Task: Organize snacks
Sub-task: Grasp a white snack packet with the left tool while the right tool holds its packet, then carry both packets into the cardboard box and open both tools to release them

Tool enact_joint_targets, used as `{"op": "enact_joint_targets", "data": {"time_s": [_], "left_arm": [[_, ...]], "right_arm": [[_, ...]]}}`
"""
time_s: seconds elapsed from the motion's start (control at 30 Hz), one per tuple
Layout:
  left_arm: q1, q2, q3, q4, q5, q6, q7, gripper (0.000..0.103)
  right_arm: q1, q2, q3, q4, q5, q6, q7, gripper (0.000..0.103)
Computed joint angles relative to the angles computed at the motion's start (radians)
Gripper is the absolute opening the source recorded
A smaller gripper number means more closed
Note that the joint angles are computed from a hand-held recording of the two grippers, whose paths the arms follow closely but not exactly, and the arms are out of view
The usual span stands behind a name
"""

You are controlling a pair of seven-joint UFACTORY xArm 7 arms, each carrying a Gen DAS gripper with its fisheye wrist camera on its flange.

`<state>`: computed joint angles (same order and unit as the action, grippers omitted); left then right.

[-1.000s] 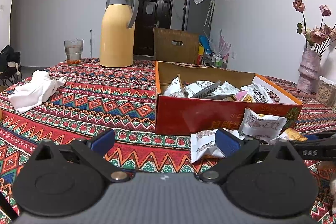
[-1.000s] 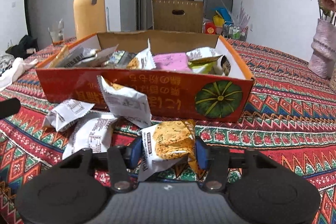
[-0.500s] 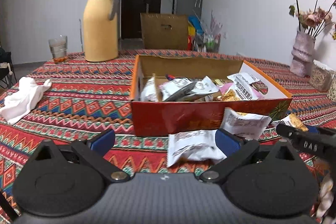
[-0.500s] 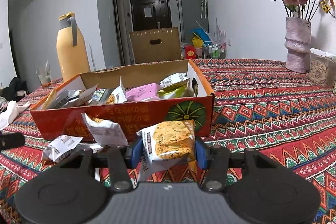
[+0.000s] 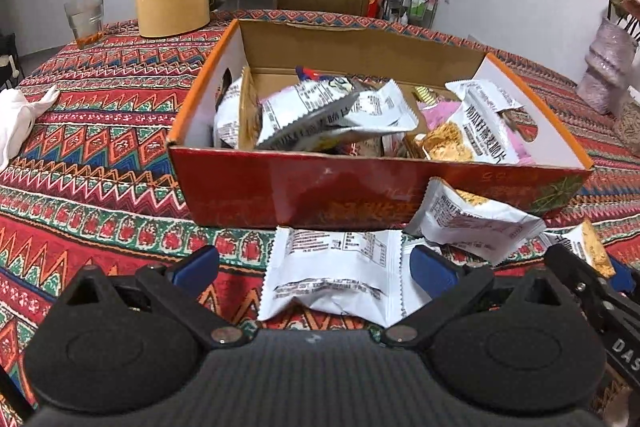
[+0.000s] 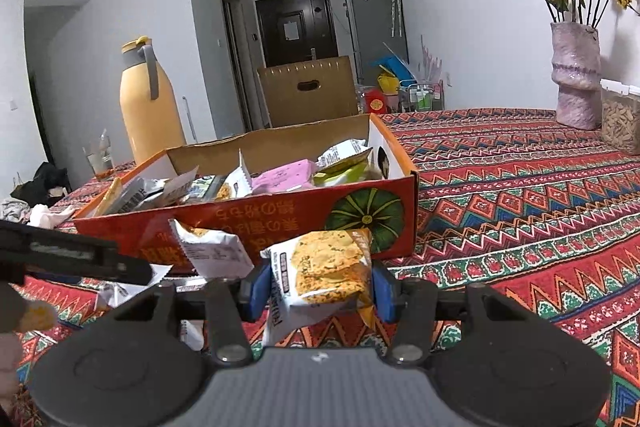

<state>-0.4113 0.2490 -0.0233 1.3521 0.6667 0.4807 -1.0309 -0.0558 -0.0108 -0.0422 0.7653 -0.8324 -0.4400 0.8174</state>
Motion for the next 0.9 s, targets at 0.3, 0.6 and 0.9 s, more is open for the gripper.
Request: {"op": "enact_joint_targets", "data": {"time_s": [0.3, 0.6, 0.9], "left_arm": [[0.015, 0.007, 0.001, -0.021, -0.052, -0.062, 0.039, 0.069], [0.008, -0.058, 0.019, -0.102, 0.043, -0.108, -0.052, 0.052], [0.011, -0.122, -0.004, -0.150, 0.356, -0.102, -0.262, 0.036]], "right_arm": [[-0.014, 0.008, 0.001, 0.004, -0.033, -0.027, 0.037, 0.051], [-0.014, 0.004, 0.003, -0.010, 0.000, -0.040, 0.007, 0.051], [-0.005, -0.003, 0.002, -0.029, 0.052, -0.051, -0.043, 0.051]]}}
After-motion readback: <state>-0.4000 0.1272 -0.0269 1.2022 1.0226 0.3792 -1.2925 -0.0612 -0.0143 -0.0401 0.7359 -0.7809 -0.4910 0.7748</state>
